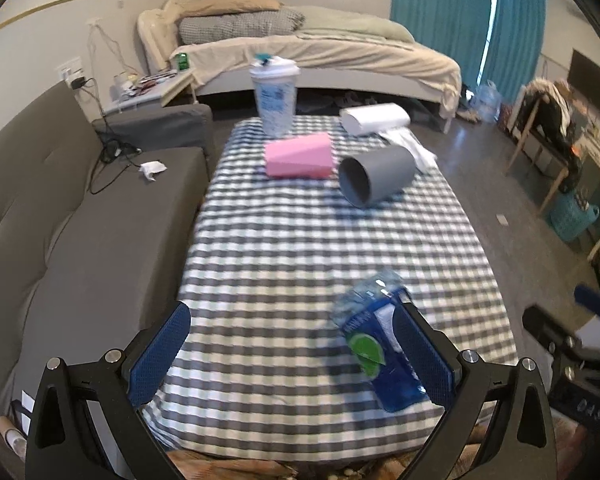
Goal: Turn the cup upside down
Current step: 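Pass the blue bottle from the right gripper while the left gripper closes on it, then rotate the held blue bottle upright with the left gripper and lower it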
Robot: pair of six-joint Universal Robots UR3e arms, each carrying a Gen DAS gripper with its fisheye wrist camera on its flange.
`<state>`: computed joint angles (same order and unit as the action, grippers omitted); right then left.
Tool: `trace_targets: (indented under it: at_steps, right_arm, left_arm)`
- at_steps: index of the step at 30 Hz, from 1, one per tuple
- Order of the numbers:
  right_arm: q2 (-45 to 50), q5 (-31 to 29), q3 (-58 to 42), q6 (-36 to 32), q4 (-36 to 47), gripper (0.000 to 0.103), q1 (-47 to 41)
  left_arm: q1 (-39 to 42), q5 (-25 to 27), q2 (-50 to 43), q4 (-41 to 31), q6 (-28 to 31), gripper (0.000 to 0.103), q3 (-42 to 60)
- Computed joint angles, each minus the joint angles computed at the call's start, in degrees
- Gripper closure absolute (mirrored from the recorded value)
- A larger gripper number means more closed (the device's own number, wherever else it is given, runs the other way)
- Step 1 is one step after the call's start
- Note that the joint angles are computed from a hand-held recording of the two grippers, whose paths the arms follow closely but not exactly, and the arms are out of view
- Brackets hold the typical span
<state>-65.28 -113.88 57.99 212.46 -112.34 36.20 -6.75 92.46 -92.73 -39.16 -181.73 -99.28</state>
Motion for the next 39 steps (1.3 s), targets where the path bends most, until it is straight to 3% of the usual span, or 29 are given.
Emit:
trace_targets:
  at_steps: [10,28,33,39]
  right_arm:
    - [-5.3,5.1,9.8,-1.0,-5.7,0.008,-5.6]
    - [-3.4,5.8,9.0,-0.6,-4.9,0.008,-7.3]
    - [-1.4,4.7,6.1,-1.7,-3.3,0.008,-6.5]
    - [-1.5,4.1,6.3,-1.3,-3.6,0.008,-6.3]
  left_arm:
    - [-4.6,-0.5,-8.8,-5.5,-3.1,0.000,8.7]
    - [-4.8,-5.3,-24.2,-18.4,-4.7,0.001,25.0]
    - [-3.9,-7.5,-23.6,-18.4,-3.7,0.019,24.2]
    - [-3.2,-8.7,-22.3,-18.3,-3.7,0.021,23.4]
